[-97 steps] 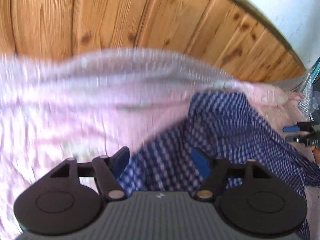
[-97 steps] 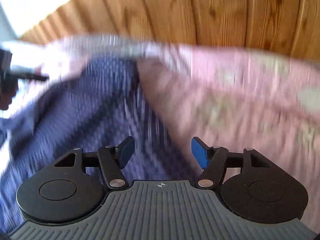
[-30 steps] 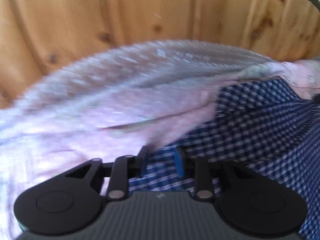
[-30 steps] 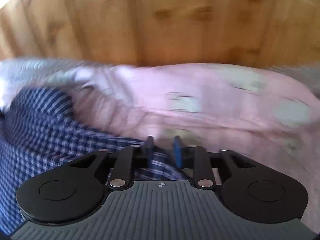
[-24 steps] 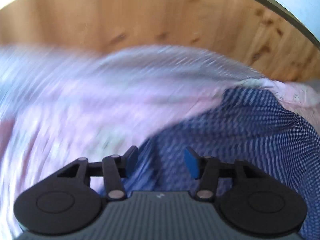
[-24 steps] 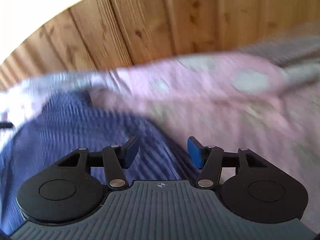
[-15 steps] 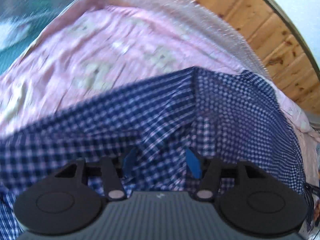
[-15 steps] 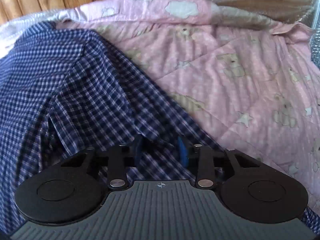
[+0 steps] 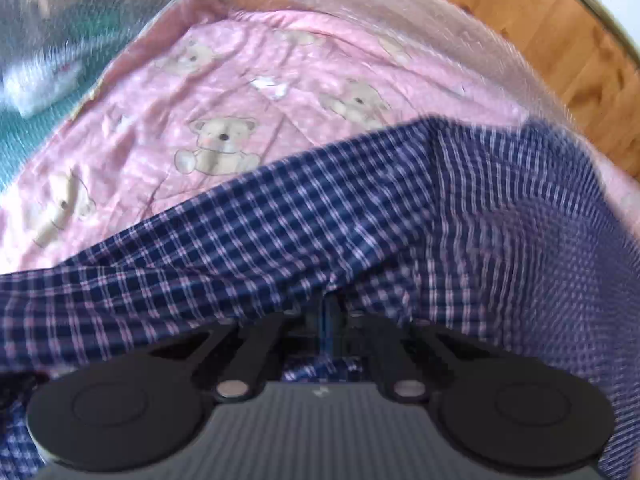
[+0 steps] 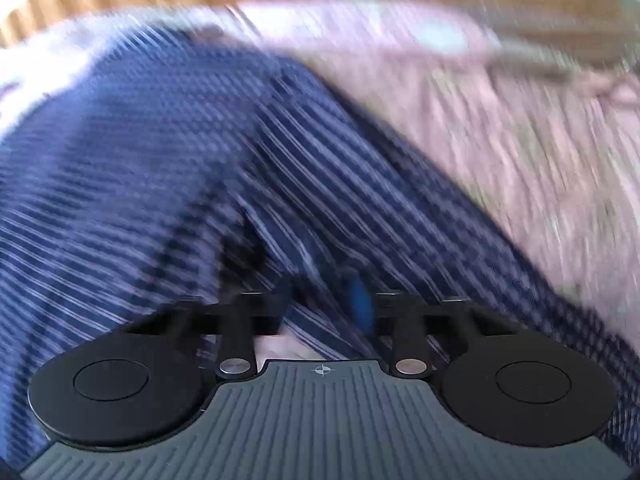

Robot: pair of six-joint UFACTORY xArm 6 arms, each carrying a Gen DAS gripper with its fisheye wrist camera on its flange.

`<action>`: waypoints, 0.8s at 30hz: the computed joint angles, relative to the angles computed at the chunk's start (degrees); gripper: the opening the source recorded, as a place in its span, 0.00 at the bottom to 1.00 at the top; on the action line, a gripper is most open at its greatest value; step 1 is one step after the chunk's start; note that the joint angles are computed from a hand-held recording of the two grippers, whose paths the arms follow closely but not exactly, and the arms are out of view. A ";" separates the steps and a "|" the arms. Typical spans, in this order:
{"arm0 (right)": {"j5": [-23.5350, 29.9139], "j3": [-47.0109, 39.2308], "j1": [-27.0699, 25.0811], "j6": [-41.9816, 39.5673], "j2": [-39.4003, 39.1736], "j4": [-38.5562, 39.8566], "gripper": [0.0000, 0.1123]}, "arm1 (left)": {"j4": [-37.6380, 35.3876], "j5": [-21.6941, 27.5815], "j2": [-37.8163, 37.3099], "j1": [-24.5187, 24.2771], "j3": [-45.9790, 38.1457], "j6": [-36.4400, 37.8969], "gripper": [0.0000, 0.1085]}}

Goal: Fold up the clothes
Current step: 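Lift the shirt hem with both tools and swing it over the quilt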

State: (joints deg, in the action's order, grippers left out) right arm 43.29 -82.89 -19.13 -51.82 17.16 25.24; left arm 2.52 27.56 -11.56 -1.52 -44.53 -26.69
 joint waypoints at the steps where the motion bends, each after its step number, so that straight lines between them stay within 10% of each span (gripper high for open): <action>1: 0.01 -1.23 -0.90 1.14 0.98 0.98 0.04 | -0.60 0.05 0.27 1.22 -0.49 0.48 0.01; 7: -2.30 -4.54 -5.04 14.55 3.65 -6.53 0.03 | -6.38 7.46 -0.98 3.46 -2.55 3.96 0.16; 11: 3.49 3.32 -7.73 -0.84 -5.39 5.46 0.18 | -8.44 9.75 -13.29 -1.63 5.22 5.09 0.35; 13: 11.36 9.84 -10.23 -11.87 -12.45 11.97 0.37 | -11.31 11.44 -21.88 -6.43 10.62 6.11 0.46; 15: 21.08 15.36 -13.64 -19.54 -18.25 14.62 0.36 | -17.69 14.78 -30.85 -12.55 16.45 7.99 0.50; 19: 34.53 26.06 -20.33 -29.61 -27.08 12.73 0.28 | -13.11 22.07 -44.12 -24.25 26.10 0.74 0.44; 22: 27.32 34.22 -24.33 -36.21 -33.56 11.17 0.07 | -5.69 24.03 -56.43 -25.49 33.53 -6.22 0.18; 24: 19.57 39.59 -25.92 -37.73 -38.79 10.44 0.11 | -4.97 28.42 -61.79 -21.93 34.84 -9.40 0.09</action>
